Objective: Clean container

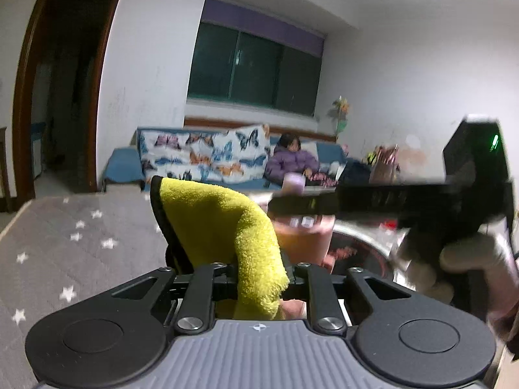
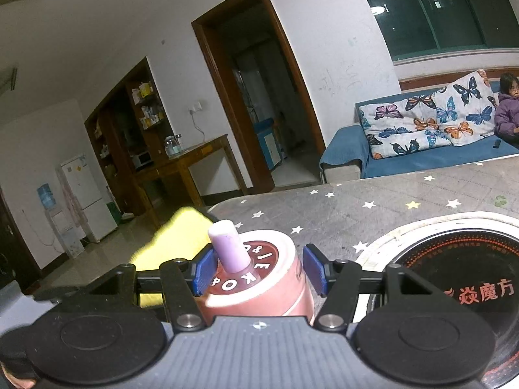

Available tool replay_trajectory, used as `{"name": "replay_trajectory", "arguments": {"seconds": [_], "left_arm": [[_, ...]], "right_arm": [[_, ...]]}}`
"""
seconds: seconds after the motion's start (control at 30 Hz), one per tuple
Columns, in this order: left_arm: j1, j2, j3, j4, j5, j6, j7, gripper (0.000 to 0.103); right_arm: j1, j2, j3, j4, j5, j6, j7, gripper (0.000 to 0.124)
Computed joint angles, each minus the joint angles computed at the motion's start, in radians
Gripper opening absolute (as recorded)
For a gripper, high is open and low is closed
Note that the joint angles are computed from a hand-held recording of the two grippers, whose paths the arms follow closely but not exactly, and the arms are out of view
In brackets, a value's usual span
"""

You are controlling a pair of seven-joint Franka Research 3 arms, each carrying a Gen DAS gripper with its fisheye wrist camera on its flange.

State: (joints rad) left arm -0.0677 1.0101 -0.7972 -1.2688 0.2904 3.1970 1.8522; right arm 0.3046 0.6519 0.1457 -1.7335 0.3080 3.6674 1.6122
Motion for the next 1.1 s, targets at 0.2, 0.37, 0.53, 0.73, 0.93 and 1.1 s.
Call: {"name": "replay_trajectory", "arguments": {"seconds": [0.2,0.37,0.53,0.73,0.93,1.1], "left_arm": [[-0.049,-0.005,0.075,0.032,-0.040,-0.080,0.004,0.021],[-0.066,-0.043,0.114,-0.003,-0.088,-0.076,0.037,0.034],[-0.043,-0.089,0.113,-0.085,-0.057,-0.008,0.021,0.046],[-0.072,-0.106,0.162,-0.066,-0.056,-0.008,-0.067,0.039],[-0.141,-0.144,0.278,-0.064,-0.039,-0.029,-0.128,0.017],[-0.028,-0.111,0.124,-0.096,0.025,0.112,-0.125,0.016]], "right_arm": [[-0.012,0.003,0.008,0.001,-0.017,-0.001,0.013,0.060],[-0.022,0.006,0.014,0.001,-0.032,-0.002,0.025,0.060],[-0.020,0.002,0.011,-0.003,-0.034,-0.004,0.030,0.060],[-0.014,-0.003,0.007,-0.010,-0.028,-0.002,0.028,0.060],[-0.012,-0.004,0.004,-0.008,-0.025,-0.005,0.025,0.060],[-0.019,-0.004,0.011,-0.010,-0.033,-0.004,0.030,0.060]]}}
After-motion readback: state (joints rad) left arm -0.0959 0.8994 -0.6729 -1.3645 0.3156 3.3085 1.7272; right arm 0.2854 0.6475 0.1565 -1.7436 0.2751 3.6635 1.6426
